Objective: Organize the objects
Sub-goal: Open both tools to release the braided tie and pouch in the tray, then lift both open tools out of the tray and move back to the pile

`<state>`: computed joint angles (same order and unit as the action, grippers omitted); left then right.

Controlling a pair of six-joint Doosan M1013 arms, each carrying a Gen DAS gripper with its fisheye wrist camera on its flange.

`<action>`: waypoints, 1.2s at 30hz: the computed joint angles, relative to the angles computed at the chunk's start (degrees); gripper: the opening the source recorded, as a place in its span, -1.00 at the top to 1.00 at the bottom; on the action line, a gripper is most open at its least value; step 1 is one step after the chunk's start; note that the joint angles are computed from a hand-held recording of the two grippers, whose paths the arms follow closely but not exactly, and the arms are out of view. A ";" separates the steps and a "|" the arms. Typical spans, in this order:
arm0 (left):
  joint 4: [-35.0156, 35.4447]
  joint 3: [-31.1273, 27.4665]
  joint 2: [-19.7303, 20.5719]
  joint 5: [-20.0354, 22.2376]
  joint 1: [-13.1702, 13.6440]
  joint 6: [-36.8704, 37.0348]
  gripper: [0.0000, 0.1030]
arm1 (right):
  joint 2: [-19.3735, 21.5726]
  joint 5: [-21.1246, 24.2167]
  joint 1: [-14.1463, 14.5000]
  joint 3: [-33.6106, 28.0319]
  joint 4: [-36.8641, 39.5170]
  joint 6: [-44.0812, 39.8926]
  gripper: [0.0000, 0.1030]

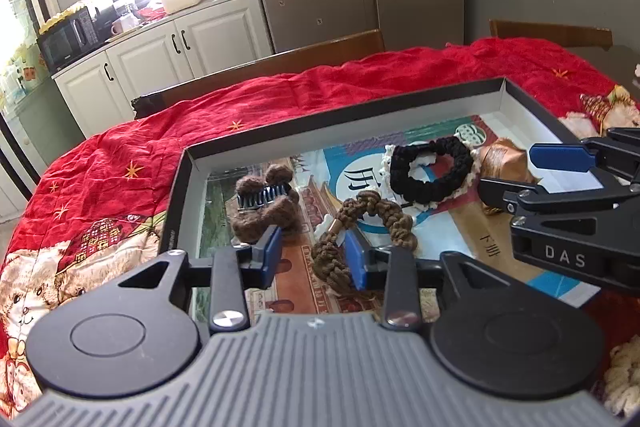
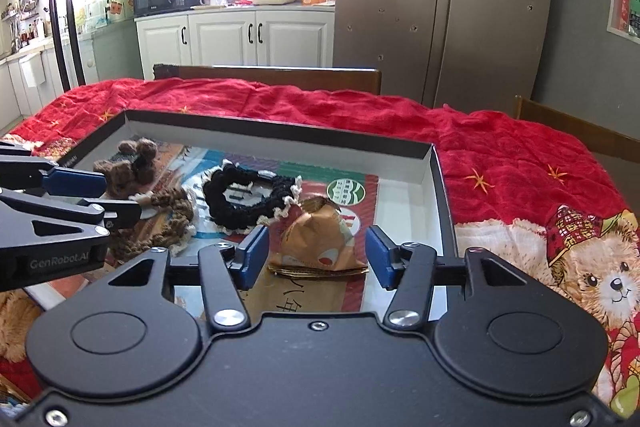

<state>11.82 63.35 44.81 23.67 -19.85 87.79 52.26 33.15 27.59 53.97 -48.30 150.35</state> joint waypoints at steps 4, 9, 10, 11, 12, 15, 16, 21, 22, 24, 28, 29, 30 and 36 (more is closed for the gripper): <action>0.04 1.58 -1.15 -1.55 0.10 -0.16 -0.12 | -0.98 -0.54 0.26 1.14 -1.39 1.43 -0.12; -0.44 4.00 -2.97 -3.77 0.26 -0.23 -0.16 | -2.64 -1.27 0.73 2.97 -3.58 3.33 -0.15; -0.87 4.57 -3.42 -4.27 0.32 -0.10 -0.17 | -3.02 -1.65 0.82 3.43 -4.02 3.74 -0.15; -1.07 5.14 -3.87 -4.68 0.35 -0.19 -0.18 | -3.38 -1.98 0.92 3.85 -4.32 4.03 -0.16; -1.69 5.63 -4.26 -5.02 0.41 0.23 -0.18 | -3.70 -2.15 1.06 4.22 -4.76 4.41 -0.16; -3.96 7.29 -5.55 -6.25 0.54 2.40 -0.19 | -4.71 -2.84 1.56 5.37 -6.42 5.48 -0.17; -4.30 7.85 -5.98 -6.71 0.56 2.81 -0.19 | -5.05 -3.08 1.74 5.77 -6.87 5.64 -0.17; -6.67 10.06 -7.70 -8.20 0.77 4.94 -0.22 | -6.57 -3.85 2.63 7.72 -9.62 6.93 -0.17; -7.65 10.48 -8.01 -8.45 0.87 5.71 -0.23 | -6.97 -4.12 2.79 8.27 -10.45 7.64 -0.17; -8.54 11.33 -8.63 -8.82 1.02 6.09 -0.23 | -7.74 -4.53 3.09 9.38 -12.30 9.70 -0.17; -10.04 12.97 -9.85 -9.41 1.22 7.79 -0.24 | -9.48 -5.91 3.47 11.83 -14.49 13.64 -0.17; -10.31 13.47 -10.21 -9.60 1.26 8.07 -0.25 | -9.88 -6.09 3.57 12.38 -14.92 14.20 -0.17; -10.96 13.88 -10.53 -9.67 1.32 8.62 -0.29 | -10.16 -6.02 3.67 12.78 -15.52 14.68 -0.17; -14.93 17.47 -12.86 -11.60 1.81 10.90 -0.37 | -12.67 -6.49 4.57 16.38 -17.32 15.62 -0.17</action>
